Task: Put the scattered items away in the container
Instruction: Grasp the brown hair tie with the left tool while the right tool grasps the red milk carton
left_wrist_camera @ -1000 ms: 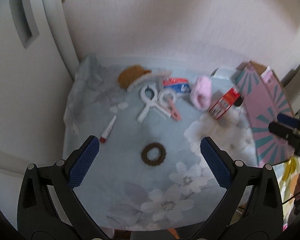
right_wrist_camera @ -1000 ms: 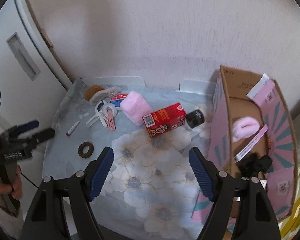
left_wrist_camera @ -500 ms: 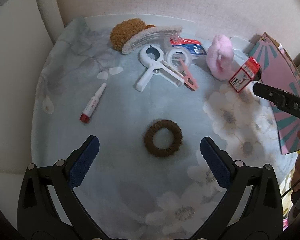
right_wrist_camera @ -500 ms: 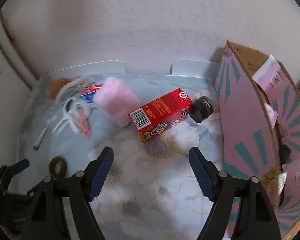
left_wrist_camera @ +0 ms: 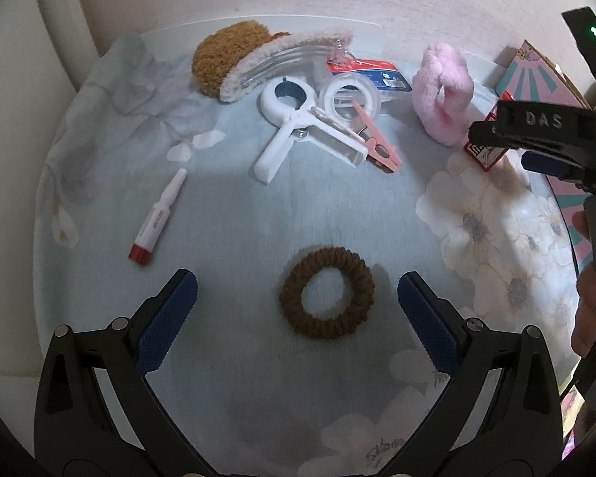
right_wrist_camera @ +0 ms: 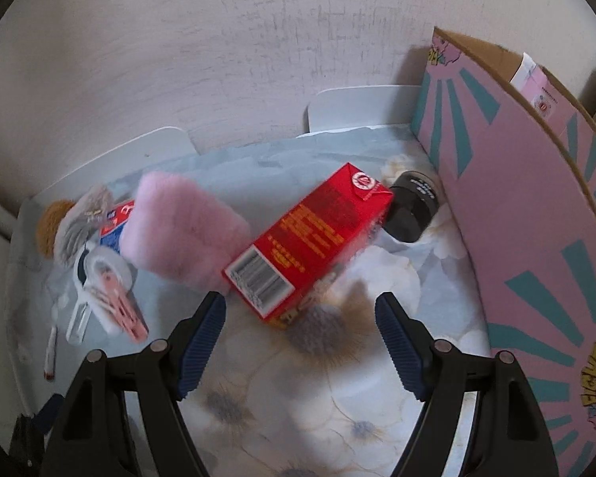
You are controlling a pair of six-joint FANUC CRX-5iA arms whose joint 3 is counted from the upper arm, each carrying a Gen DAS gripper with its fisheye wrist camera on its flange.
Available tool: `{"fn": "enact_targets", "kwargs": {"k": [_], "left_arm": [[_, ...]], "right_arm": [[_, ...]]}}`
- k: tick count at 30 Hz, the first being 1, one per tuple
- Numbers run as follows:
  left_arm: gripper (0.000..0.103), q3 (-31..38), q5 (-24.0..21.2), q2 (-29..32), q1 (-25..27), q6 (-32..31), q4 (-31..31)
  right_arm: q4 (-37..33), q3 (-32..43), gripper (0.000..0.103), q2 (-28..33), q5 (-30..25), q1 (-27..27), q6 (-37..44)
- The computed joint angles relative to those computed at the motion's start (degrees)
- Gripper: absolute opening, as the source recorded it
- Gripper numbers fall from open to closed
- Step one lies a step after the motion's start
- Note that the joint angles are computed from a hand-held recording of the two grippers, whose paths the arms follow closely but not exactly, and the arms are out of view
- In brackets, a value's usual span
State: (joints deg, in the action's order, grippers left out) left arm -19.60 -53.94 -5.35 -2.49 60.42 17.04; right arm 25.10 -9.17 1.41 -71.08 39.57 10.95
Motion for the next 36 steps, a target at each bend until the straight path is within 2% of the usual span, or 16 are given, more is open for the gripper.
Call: {"fn": "enact_targets", "kwargs": {"k": [10, 12, 15, 18, 23, 27, 30, 36], "left_arm": [[0.097, -3.6, 3.8, -2.4, -0.3, -3.0, 0.7], [0.085, -4.1, 4.7, -3.1, -0.3, -2.7, 0.1], [0.077, -5.3, 5.5, -4.0, 0.4, -3.7, 1.7], [0.060, -6.1, 6.4, -4.7, 0.8, -4.3, 2.2], [0.042, -7.8, 7.5, -5.6, 1.4, -6.4, 3.1], [0.020, -7.7, 7.7, -4.6, 2.2, -7.4, 5.3], [0.016, -7.5, 7.6, -3.6, 3.0, -8.5, 6.7], [0.015, -7.8, 7.4, -3.7, 3.0, -8.6, 7.5]], "right_arm": [[-0.4, -0.5, 0.074, 0.0, 0.4, -1.5, -4.4], [-0.4, -0.8, 0.074, -0.2, 0.4, -1.5, -4.3], [0.5, -1.9, 0.060, -1.2, 1.0, -1.2, -4.8], [1.0, -2.6, 0.049, -1.9, 1.3, -0.9, -4.5], [1.5, -4.4, 0.046, -3.7, 2.0, -0.4, -4.9], [2.3, -6.4, 0.039, -5.7, 2.4, 0.3, -5.8], [2.5, -7.2, 0.036, -6.8, 2.0, 0.8, -5.5], [3.6, -9.6, 0.035, -9.6, 2.8, 1.8, -7.0]]}}
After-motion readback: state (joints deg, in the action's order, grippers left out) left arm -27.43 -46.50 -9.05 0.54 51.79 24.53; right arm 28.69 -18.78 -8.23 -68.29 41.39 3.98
